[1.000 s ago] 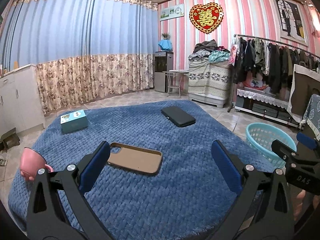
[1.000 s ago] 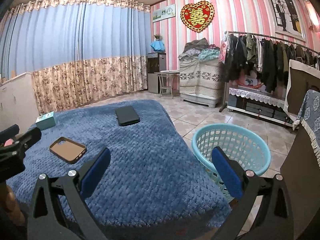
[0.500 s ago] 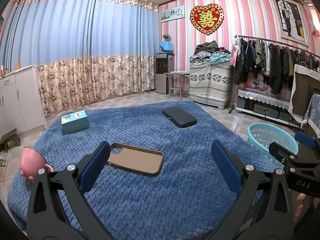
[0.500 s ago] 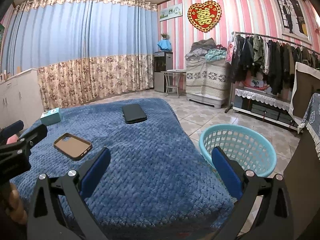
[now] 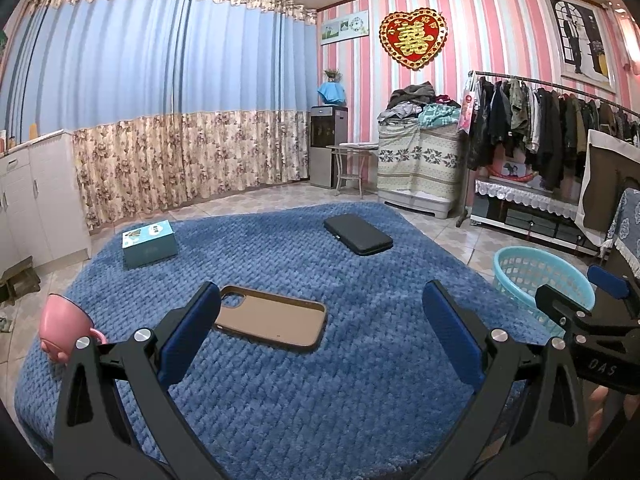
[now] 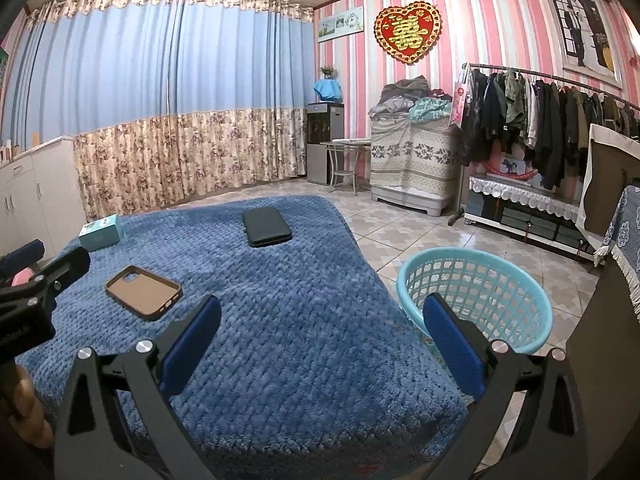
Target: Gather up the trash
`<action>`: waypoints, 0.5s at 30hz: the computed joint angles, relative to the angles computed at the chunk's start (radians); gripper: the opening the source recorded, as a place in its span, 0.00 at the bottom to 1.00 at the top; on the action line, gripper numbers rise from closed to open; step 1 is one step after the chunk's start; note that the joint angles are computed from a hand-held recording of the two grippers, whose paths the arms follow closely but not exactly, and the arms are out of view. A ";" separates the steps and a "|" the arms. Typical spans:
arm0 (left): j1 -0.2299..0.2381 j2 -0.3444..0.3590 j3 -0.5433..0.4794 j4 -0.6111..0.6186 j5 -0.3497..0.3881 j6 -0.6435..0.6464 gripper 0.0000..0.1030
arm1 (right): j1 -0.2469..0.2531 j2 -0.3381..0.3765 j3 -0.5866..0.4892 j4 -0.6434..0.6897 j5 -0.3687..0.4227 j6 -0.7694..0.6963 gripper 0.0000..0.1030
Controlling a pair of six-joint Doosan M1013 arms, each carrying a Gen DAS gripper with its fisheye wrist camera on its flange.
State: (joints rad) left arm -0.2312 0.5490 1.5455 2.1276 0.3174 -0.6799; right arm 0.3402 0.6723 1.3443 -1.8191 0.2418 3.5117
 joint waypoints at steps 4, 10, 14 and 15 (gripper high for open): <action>0.002 0.001 -0.001 -0.004 -0.003 0.002 0.95 | 0.001 0.001 0.001 -0.004 0.002 0.005 0.96; 0.001 0.000 0.000 0.004 0.000 -0.003 0.95 | 0.001 0.001 0.001 -0.004 0.002 0.005 0.96; 0.002 0.001 0.001 0.012 0.001 -0.009 0.95 | 0.000 0.000 0.001 -0.010 0.001 0.011 0.96; 0.001 0.001 0.003 0.020 0.006 -0.017 0.95 | 0.000 0.000 0.001 -0.008 0.001 0.009 0.96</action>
State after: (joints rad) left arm -0.2299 0.5497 1.5485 2.1481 0.3230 -0.6967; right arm 0.3402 0.6724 1.3457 -1.8270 0.2426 3.5204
